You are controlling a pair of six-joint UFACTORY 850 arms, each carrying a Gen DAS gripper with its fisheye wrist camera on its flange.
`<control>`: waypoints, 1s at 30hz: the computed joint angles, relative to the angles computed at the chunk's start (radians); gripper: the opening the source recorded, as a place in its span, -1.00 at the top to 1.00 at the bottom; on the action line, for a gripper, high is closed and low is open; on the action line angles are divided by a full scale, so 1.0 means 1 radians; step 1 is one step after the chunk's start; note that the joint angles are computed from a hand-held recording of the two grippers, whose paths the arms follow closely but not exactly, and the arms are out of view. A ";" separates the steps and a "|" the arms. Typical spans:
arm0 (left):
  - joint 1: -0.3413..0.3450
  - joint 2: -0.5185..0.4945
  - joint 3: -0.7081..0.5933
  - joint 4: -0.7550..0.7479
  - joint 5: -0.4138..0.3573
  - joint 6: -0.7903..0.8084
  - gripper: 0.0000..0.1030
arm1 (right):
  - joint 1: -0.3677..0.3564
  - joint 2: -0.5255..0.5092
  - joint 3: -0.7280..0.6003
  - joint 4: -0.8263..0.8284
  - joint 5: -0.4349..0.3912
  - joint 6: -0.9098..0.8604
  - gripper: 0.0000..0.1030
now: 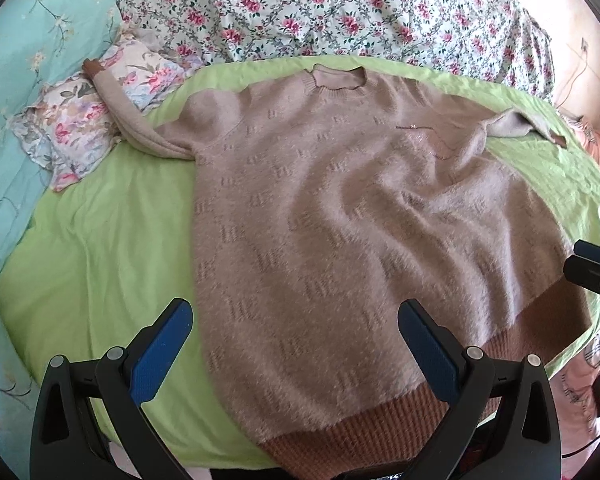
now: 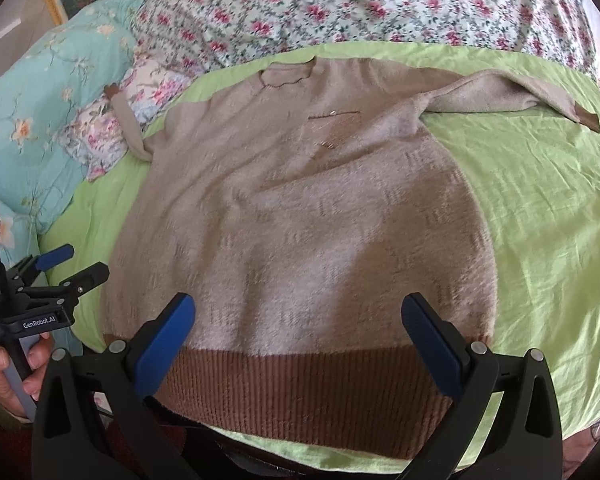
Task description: Fold small clothes
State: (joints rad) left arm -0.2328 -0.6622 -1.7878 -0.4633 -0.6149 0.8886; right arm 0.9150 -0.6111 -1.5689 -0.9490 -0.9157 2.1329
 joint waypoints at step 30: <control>-0.114 -0.408 -0.651 0.233 -0.283 -0.355 -1.00 | -0.683 0.635 0.912 -0.388 0.247 0.871 -0.39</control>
